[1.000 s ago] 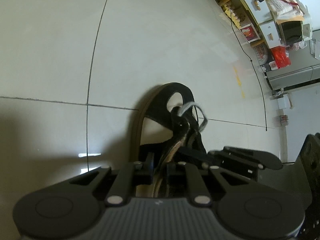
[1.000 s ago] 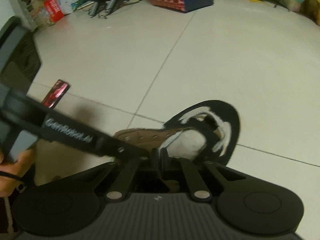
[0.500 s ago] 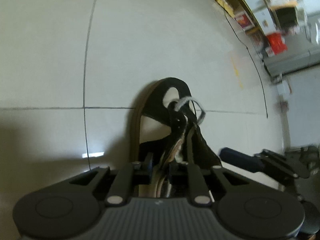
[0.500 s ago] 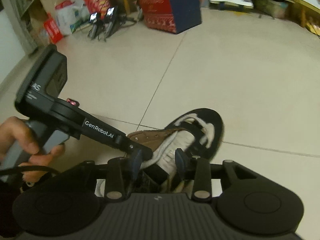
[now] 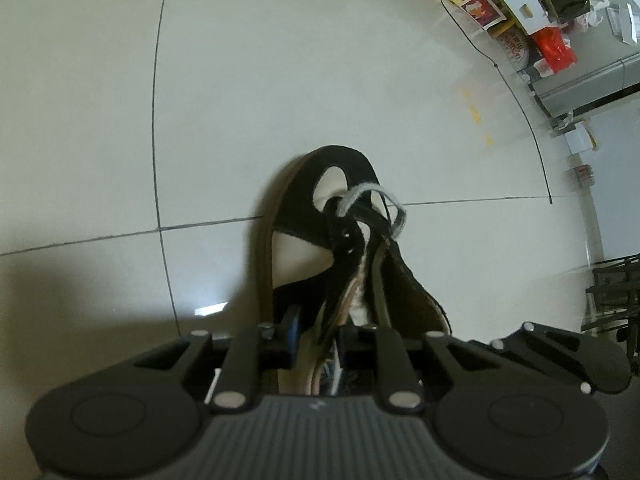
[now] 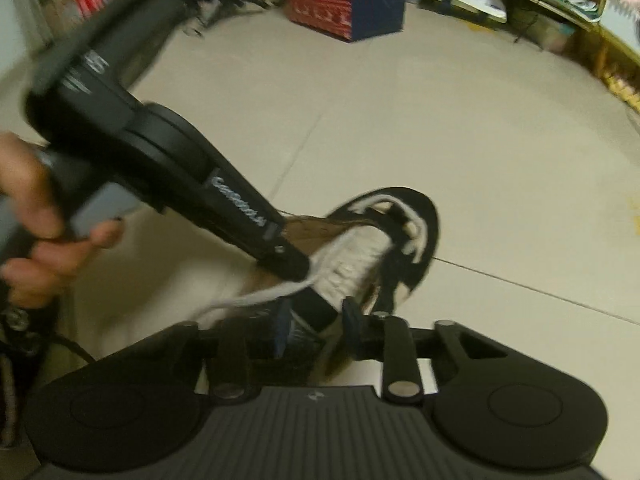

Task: Lace up shoes with both hands
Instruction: 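Hold the sneaker collar with the left gripper while the right gripper presses the tongue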

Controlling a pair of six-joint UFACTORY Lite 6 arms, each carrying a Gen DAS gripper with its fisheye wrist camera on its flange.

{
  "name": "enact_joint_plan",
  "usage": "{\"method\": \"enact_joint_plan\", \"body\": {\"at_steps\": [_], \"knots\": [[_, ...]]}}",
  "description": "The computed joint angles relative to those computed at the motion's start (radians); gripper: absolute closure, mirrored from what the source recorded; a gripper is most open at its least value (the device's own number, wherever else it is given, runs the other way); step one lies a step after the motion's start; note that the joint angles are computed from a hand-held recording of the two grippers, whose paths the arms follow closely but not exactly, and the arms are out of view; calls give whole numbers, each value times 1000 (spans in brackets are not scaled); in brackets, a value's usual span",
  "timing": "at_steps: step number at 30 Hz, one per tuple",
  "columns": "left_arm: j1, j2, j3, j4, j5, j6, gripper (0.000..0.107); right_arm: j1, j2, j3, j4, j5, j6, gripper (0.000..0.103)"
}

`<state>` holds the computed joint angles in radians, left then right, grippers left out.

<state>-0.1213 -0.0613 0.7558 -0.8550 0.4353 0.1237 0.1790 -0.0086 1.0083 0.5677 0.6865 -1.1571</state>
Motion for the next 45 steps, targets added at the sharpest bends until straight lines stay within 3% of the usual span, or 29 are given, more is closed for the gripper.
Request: {"method": "enact_joint_plan", "body": {"at_steps": [2,5,10,13,16,19,22,28,30,32,34,37,40,43,45], "knots": [[-2,1,5,28,3,-50,87,69,-4,-15,-139,-84,155,88],[-3,2,13,59,13,-88,87,147,0,-20,-311,-139,354,88],[-14,23,44,105,22,-134,87,214,62,-1,-450,-186,528,88],[-30,47,76,160,22,-172,86,189,119,38,-381,-178,475,89],[-20,64,85,150,17,-163,85,128,153,68,-220,-147,311,103],[0,64,73,100,19,-132,84,23,156,83,-23,-40,88,103],[9,57,60,66,18,-111,84,-26,127,73,-17,5,73,103],[-12,47,56,109,3,-187,84,43,-26,-79,-168,-130,201,103],[-13,42,52,105,1,-195,84,63,-53,-98,-191,-134,212,94],[-9,40,48,92,3,-185,84,68,-74,-110,-179,-121,200,76],[-4,41,48,78,7,-174,83,68,-87,-125,-163,-128,182,72],[6,40,40,47,10,-149,83,85,-106,-157,-167,-205,213,75],[0,40,38,50,1,-159,83,112,-114,-181,-200,-294,289,90],[-3,39,37,51,0,-157,82,138,-5,-100,-340,-314,477,91],[3,41,34,31,1,-134,82,160,26,-60,-404,-282,554,85]]}}
